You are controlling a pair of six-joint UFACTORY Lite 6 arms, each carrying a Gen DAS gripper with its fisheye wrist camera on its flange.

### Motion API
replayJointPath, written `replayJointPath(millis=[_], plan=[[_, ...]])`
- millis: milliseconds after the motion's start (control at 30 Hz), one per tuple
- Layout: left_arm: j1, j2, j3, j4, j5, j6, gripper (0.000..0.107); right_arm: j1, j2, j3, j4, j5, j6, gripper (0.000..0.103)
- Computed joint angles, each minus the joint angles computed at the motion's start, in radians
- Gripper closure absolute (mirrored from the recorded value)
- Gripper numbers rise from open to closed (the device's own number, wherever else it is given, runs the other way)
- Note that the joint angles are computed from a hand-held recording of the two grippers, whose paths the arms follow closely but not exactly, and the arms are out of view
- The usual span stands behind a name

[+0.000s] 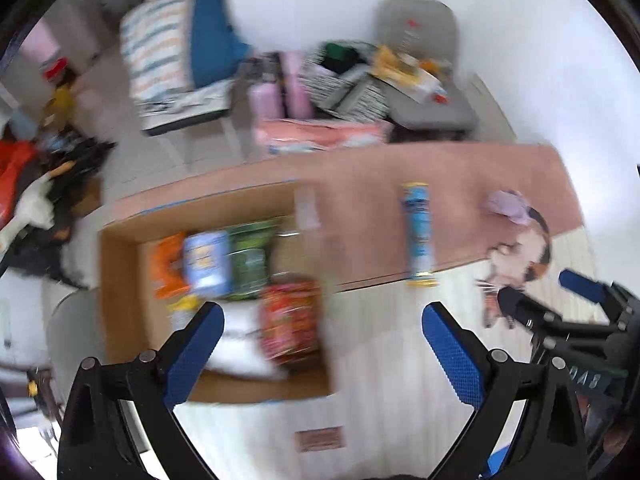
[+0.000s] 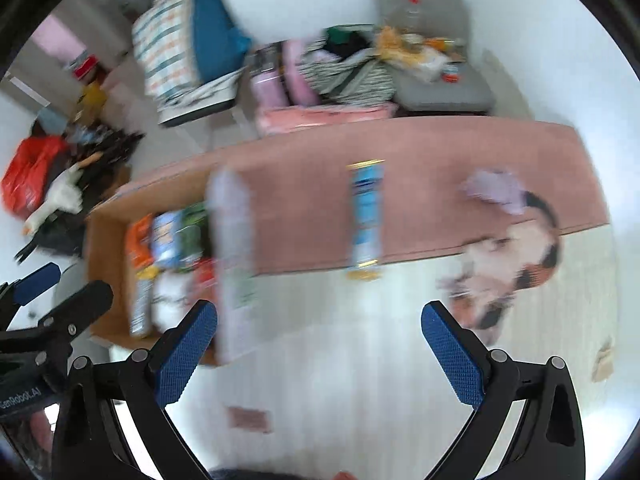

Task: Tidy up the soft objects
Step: 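Move both open tools back toward the blue tube and lavender cloth, then grasp the blue Nestle drink tube with the left tool while the right tool grasps the lavender cloth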

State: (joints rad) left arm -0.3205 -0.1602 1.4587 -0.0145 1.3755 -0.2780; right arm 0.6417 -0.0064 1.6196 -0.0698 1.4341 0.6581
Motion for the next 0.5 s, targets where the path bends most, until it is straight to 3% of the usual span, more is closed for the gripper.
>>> replayJointPath(millis=[100,200,333,500], plan=[[-0.117,0.222,0.091,-0.023,-0.084,-0.081,0.005,-0.269,-0.011,-0.080,-0.025,-0.028,-0.236,0.000],[-0.191,0.465,0.209,-0.028,-0.138,-0.138,0.005,-0.486,0.125,-0.076,-0.100,-0.101,-0.481,0.000],[-0.235,0.736,0.351,-0.050,-0.171,-0.193,0.005,-0.595,0.373,-0.013,-0.240,-0.214,-0.654,0.000],[-0.260,0.939,0.469,-0.060,-0.176,-0.237,0.005,-0.625,0.632,0.095,-0.357,-0.305,-0.750,0.000]])
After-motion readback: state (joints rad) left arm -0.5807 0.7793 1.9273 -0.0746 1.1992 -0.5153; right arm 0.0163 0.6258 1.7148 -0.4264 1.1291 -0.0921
